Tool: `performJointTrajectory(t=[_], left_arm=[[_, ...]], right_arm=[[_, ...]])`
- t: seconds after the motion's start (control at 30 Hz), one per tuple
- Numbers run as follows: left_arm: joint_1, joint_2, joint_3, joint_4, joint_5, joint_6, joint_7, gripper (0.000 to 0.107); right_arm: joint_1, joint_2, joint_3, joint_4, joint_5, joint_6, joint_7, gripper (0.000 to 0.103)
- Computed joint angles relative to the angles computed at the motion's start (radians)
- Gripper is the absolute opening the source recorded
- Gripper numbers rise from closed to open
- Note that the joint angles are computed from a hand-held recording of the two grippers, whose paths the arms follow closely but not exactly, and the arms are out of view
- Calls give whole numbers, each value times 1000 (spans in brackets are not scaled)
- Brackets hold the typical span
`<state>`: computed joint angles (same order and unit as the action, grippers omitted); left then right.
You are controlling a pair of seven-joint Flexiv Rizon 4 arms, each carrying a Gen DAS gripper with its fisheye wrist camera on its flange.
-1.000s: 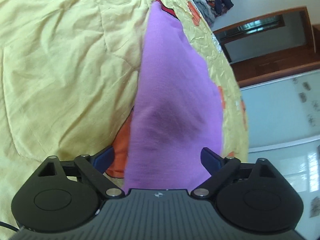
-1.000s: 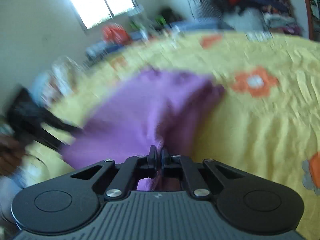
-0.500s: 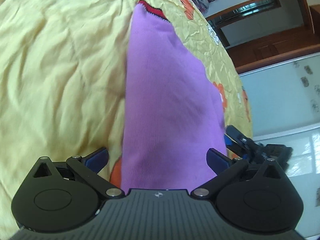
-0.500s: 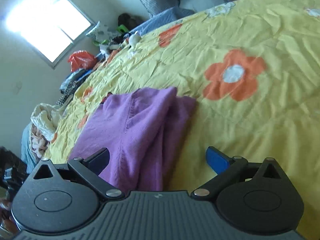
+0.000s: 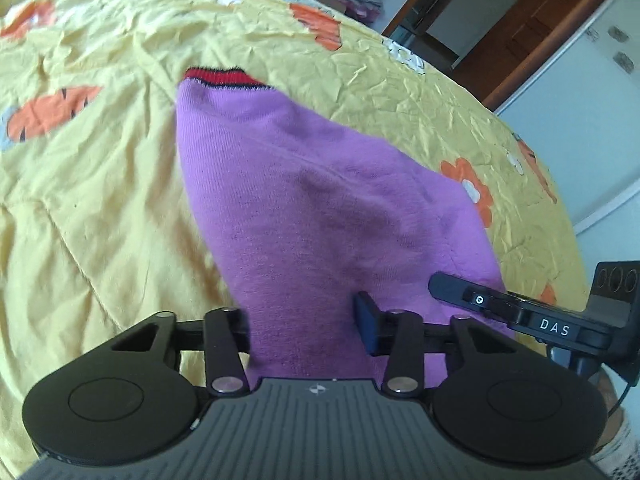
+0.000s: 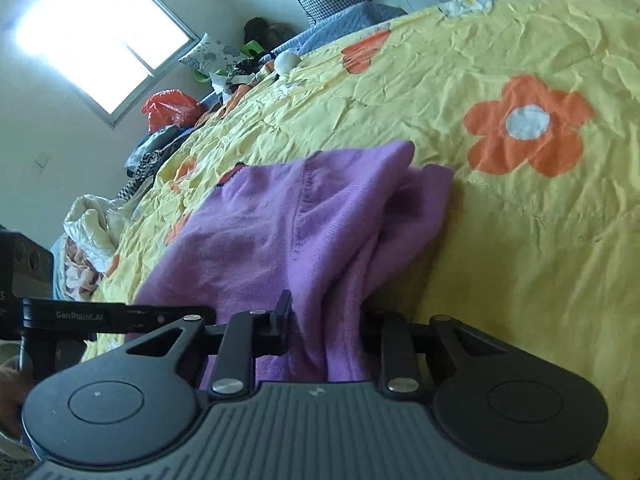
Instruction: Fold small clothes
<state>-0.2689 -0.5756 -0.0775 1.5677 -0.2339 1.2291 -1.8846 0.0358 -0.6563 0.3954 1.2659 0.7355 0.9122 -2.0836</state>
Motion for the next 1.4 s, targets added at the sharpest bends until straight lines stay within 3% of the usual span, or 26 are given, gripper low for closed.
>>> performJointTrajectory(t=[0.4, 0.47, 0.5, 0.53, 0.57, 0.6, 0.7, 0.83, 0.97, 1.07, 1.13, 1.2, 1.33, 1.4], left_arm=[[-39, -3, 49, -30, 71, -20, -67, 40], [-40, -5, 52, -40, 82, -40, -66, 49], [-54, -6, 75, -50, 99, -58, -91, 67], [-64, -6, 96, -57, 114, -83, -122, 94], [-64, -2, 100, -52, 121, -92, -138, 102], [-54, 9, 89, -26, 117, -65, -145, 103], [-86, 43, 141, 0, 185, -96, -208, 103], [-123, 136, 172, 96, 267, -91, -332, 103], [-200, 231, 196, 199, 418, -99, -505, 103], [-248, 263, 187, 238, 513, -124, -632, 103], [-305, 265, 200, 199, 641, -195, -727, 103], [-316, 255, 181, 175, 693, -223, -768, 103], [-348, 214, 161, 75, 817, -361, -862, 103], [-355, 190, 142, 23, 856, -444, -873, 103]], right_arm=[[5, 12, 2, 8, -7, 16, -39, 22], [5, 14, 0, 11, -4, 19, -33, 22], [18, 19, -7, 23, -19, 41, -46, 30], [35, 24, -16, 38, -37, 71, -52, 39], [44, 27, -19, 48, -47, 88, -46, 85], [49, 34, -21, 59, -62, 94, -41, 103], [38, 84, 14, 139, -43, 221, -137, 103], [49, 185, -3, 285, -88, 331, -107, 103], [39, 321, -26, 483, -113, 348, -12, 103], [31, 411, -30, 618, -90, 367, -31, 103], [33, 453, -28, 681, -57, 400, -86, 103], [34, 472, -19, 708, 10, 447, -175, 103], [84, 440, -20, 726, -11, 566, -244, 103], [133, 414, -52, 737, -96, 618, -182, 103]])
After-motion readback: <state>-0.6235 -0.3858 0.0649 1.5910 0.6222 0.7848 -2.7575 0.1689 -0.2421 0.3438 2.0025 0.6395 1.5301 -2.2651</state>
